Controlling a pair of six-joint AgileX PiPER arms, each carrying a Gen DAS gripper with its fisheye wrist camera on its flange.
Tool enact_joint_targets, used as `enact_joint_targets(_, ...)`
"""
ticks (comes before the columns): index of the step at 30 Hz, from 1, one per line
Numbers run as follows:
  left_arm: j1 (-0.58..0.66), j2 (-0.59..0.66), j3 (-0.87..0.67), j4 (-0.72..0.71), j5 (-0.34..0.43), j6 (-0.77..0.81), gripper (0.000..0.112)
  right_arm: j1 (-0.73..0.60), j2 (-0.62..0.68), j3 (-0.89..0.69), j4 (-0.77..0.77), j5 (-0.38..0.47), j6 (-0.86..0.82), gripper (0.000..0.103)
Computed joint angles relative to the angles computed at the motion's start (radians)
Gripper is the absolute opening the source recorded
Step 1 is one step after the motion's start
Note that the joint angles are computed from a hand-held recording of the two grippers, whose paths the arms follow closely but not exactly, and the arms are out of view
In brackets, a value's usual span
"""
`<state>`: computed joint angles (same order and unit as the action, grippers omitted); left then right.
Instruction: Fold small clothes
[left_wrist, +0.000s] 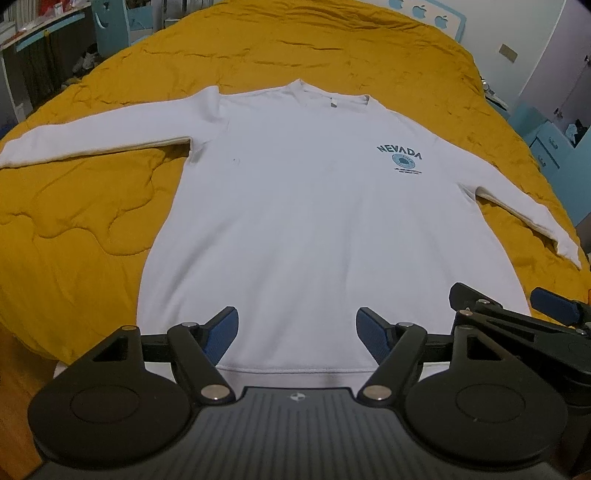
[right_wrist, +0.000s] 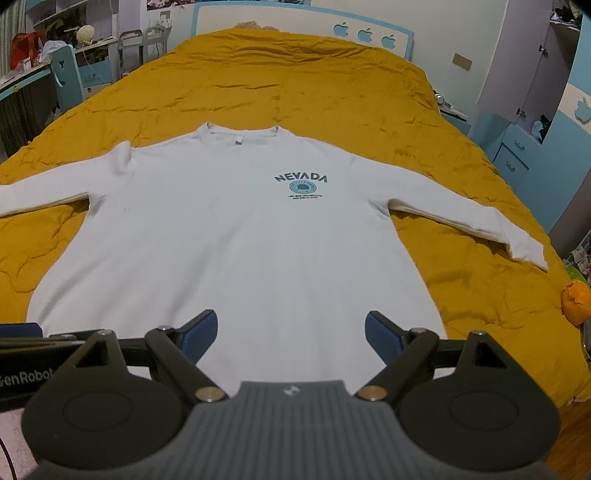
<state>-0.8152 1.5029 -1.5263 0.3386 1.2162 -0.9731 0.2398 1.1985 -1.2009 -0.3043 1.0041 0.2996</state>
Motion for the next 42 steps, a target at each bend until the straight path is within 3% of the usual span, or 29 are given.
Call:
enact_joint_targets(2,0.032,-0.024,0.037,-0.031,-0.054,0.015,0.084,-0.011,0.007,-0.002,0.022,-0.016,-0.009,0.083)
enact_joint_targets(7,0.129,-0.148,0.201,-0.047,-0.241,-0.008,0.084,-0.11,0.024,-0.035,0.242,-0.095,-0.116,0.083)
enact_joint_targets(12,0.384,-0.255,0.341,-0.266,-0.41,0.167,0.084,-0.07,0.057,-0.052,0.357,-0.224,-0.225,0.083)
enact_joint_targets(14,0.502,-0.273,0.37,-0.343,-0.434,0.262,0.084,-0.024,0.071,-0.037,0.33,-0.322,-0.187,0.083)
enact_joint_targets(17,0.702,-0.298,0.421,-0.427,-0.494,0.395,0.084,0.056,0.052,0.057,0.153,-0.575,0.027,0.083)
enact_joint_targets(18,0.782,-0.302,0.443,-0.47,-0.53,0.453,0.084,0.074,0.074,0.048,0.134,-0.6,0.035,0.083)
enact_joint_targets(20,0.952,-0.279,0.458,-0.589,-0.591,0.598,0.084,0.099,0.143,-0.007,0.18,-0.589,-0.025,0.083)
enact_joint_targets(23,1.155,-0.19,0.445,-0.719,-0.684,0.742,0.084,0.153,0.247,-0.086,0.103,-0.56,0.043,0.083)
enact_joint_targets(25,1.233,-0.093,0.373,-0.734,-0.67,0.727,0.084,0.211,0.348,-0.197,-0.021,-0.442,0.132,0.083)
enact_joint_targets(27,1.286,-0.011,0.328,-0.778,-0.714,0.781,0.084,0.248,0.451,-0.305,-0.046,-0.359,0.108,0.082)
enact_joint_targets(30,1.325,0.105,0.238,-0.79,-0.719,0.768,0.084,0.258,0.575,-0.441,0.059,-0.303,-0.003,0.082)
enact_joint_targets(34,1.351,0.205,0.18,-0.79,-0.746,0.707,0.083,0.213,0.704,-0.617,0.34,-0.234,-0.148,0.082)
enact_joint_targets(36,1.371,0.236,0.166,-0.84,-0.766,0.753,0.083,0.197,0.729,-0.623,0.425,-0.274,-0.142,0.082)
enact_joint_targets(39,1.39,0.279,0.133,-0.872,-0.789,0.744,0.083,0.181,0.706,-0.54,0.543,-0.404,-0.127,0.082)
enact_joint_targets(42,1.395,0.271,0.167,-0.96,-0.855,0.829,0.082,0.178,0.709,-0.529,0.61,-0.427,-0.167,0.082)
